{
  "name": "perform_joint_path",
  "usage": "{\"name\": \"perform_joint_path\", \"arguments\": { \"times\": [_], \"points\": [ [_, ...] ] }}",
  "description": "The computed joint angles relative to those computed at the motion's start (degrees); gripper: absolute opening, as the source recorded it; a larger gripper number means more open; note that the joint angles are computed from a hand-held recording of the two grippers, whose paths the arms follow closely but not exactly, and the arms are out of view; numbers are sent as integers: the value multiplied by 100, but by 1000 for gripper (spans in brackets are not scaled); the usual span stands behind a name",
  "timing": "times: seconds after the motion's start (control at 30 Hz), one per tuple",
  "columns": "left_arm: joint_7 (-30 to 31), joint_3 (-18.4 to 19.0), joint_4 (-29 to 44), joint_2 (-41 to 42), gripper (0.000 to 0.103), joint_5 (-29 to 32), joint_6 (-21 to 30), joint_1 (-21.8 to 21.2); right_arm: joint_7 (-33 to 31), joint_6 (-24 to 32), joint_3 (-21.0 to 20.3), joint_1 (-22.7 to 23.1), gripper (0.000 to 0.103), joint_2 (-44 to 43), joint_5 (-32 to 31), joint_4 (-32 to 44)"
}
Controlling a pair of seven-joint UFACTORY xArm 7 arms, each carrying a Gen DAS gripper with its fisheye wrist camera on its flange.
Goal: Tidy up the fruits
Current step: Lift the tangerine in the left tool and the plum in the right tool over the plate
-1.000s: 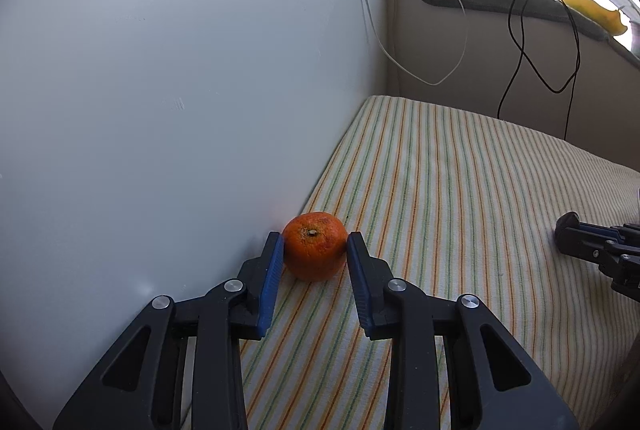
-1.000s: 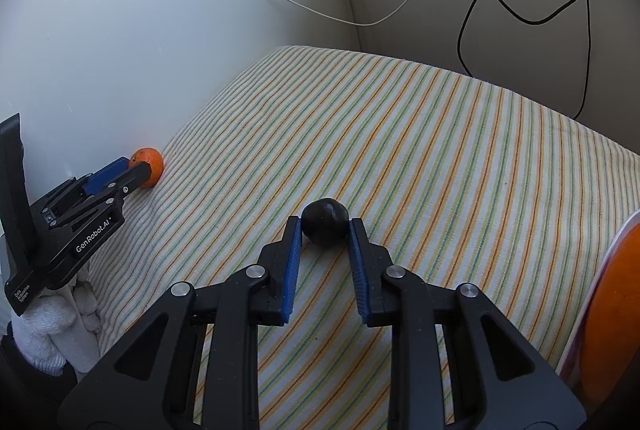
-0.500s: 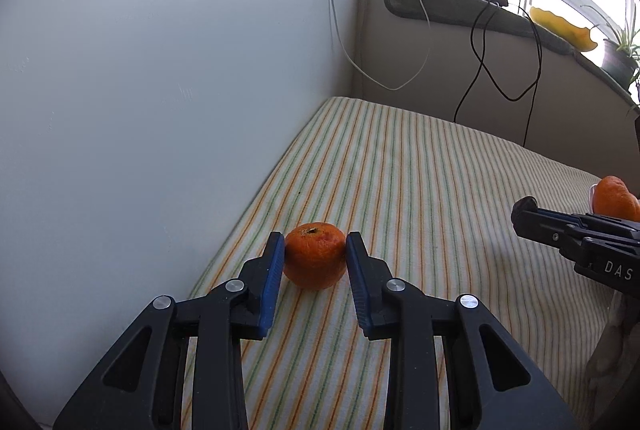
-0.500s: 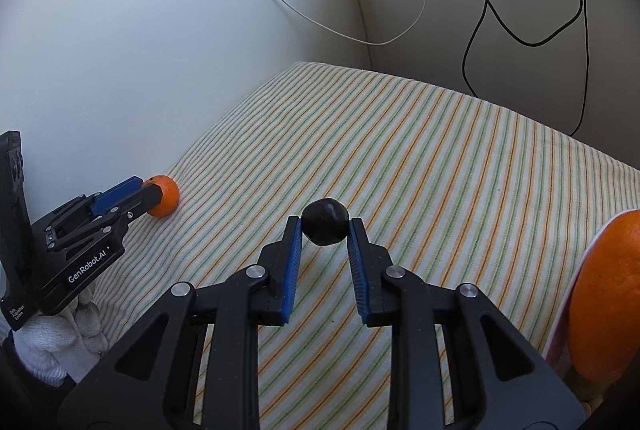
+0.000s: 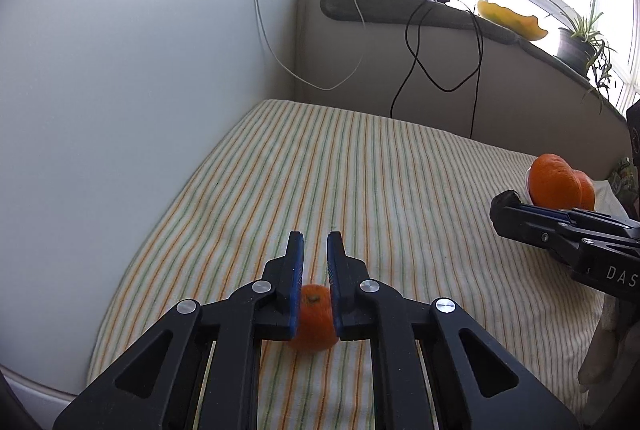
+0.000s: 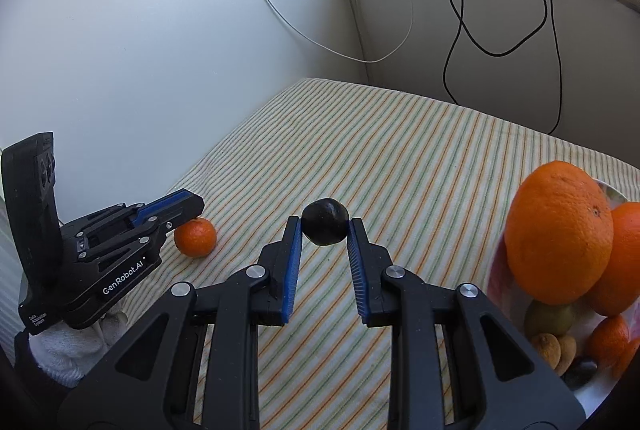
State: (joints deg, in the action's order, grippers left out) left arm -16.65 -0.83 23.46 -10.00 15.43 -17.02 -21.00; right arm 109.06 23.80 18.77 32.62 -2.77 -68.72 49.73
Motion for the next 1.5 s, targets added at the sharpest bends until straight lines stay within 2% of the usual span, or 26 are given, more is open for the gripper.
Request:
{"name": "perform_joint_path", "arguments": {
  "times": [0.03,0.07,0.1,0.17,0.23,0.27,0.3,0.37,0.43,0.47,0.57,0.6,0.63,0.8,0.83,0.9,0.97,1.07,1.13,1.37,1.43,1.5],
  "points": [
    [-14,16,-5,-7,11,7,-9,-4,61,0,9,9,24,-60,1,-66],
    [83,-148,-18,-9,14,-149,-37,132,101,6,26,14,24,-130,14,-133],
    [191,-336,-92,-78,24,-335,-25,277,141,12,49,7,24,-158,2,-166],
    [369,-631,-140,-108,36,-702,-34,522,218,-11,82,-21,24,-226,-38,-239],
    [646,-1015,-270,-209,37,-1128,-135,851,254,-72,97,-61,24,-253,-70,-266],
    [788,-1008,-348,-274,37,-1261,-199,865,264,-66,119,-67,24,-274,-72,-281],
    [736,-762,-418,-340,41,-1153,-207,726,250,-39,143,-65,24,-316,-49,-305],
    [286,155,-543,-466,44,-487,-196,196,257,18,200,-74,24,-410,-53,-359],
    [188,433,-747,-642,45,-339,-296,148,268,44,258,-89,24,-519,-44,-434],
    [66,733,-831,-729,45,-118,-303,3,296,45,288,-102,24,-570,-46,-473],
    [-443,1953,-934,-918,45,785,-186,-772,440,-44,368,-167,24,-684,-97,-596],
    [-448,2073,-954,-966,45,884,-125,-884,444,-65,389,-183,24,-697,-79,-622],
    [-395,1954,-977,-980,45,835,-116,-828,441,-92,406,-194,24,-715,-52,-652],
    [-524,2306,-908,-915,45,1080,-108,-1432,373,-134,506,-252,24,-873,143,-805],
    [-557,2318,-854,-838,45,1111,-96,-1520,356,-131,530,-265,24,-924,190,-838],
    [-596,2069,-759,-660,45,1039,-92,-1429,325,-79,599,-294,24,-1044,288,-907],
    [-708,1974,-679,-511,45,1069,-89,-1395,294,-54,667,-333,24,-1178,392,-987],
    [-782,1588,-594,-364,45,1011,-44,-1101,180,-34,772,-401,24,-1360,596,-1085],
    [-696,1138,-605,-337,45,795,-39,-729,62,14,857,-449,24,-1475,751,-1139],
    [-595,799,-587,-292,45,674,42,-468,-268,49,1130,-639,24,-1943,1277,-1404],
    [-658,972,-585,-301,39,812,45,-599,-364,31,1202,-698,24,-2124,1469,-1519],
    [-649,963,-587,-302,38,812,26,-586,-469,33,1273,-742,24,-2332,1677,-1641]
  ]
}}
